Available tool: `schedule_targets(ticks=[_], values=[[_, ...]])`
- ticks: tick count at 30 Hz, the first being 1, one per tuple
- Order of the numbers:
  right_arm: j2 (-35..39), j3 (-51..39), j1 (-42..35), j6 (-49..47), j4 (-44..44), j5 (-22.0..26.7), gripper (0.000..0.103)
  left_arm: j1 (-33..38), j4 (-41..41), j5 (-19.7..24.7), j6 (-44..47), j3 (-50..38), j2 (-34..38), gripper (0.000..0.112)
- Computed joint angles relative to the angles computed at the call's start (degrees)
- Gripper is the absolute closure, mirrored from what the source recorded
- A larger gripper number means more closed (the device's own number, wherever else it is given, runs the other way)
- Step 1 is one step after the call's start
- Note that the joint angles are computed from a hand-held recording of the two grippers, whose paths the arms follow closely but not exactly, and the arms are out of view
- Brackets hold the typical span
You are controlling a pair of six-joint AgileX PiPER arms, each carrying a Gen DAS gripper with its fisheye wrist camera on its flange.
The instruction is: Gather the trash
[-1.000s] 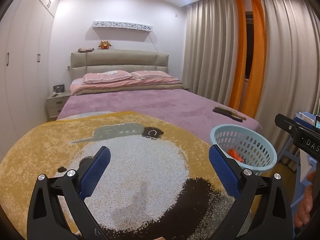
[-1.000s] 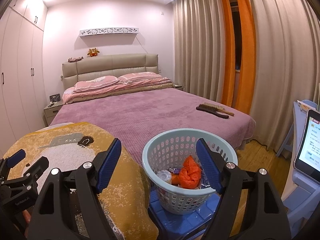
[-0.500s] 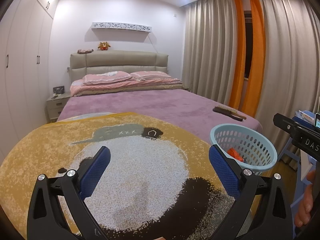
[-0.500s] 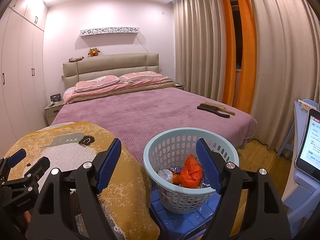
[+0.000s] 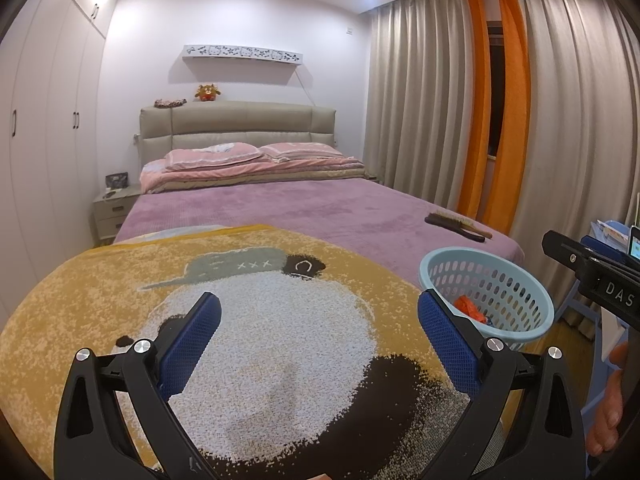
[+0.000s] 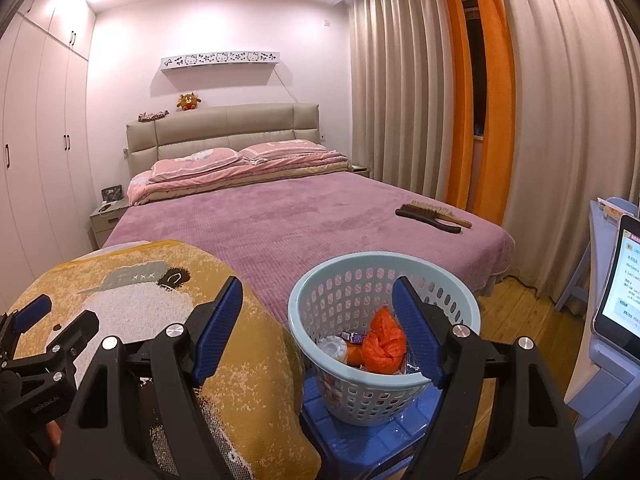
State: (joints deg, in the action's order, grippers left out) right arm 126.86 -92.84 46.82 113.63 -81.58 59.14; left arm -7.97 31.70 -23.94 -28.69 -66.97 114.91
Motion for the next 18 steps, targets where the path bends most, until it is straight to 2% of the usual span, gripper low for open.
schedule_targets(ticks=[18], values=[[0.1, 0.2, -0.2, 0.3, 0.0, -0.5, 0.030, -0.1, 0.1, 0.1, -0.1, -0.1, 0.0, 0.017]])
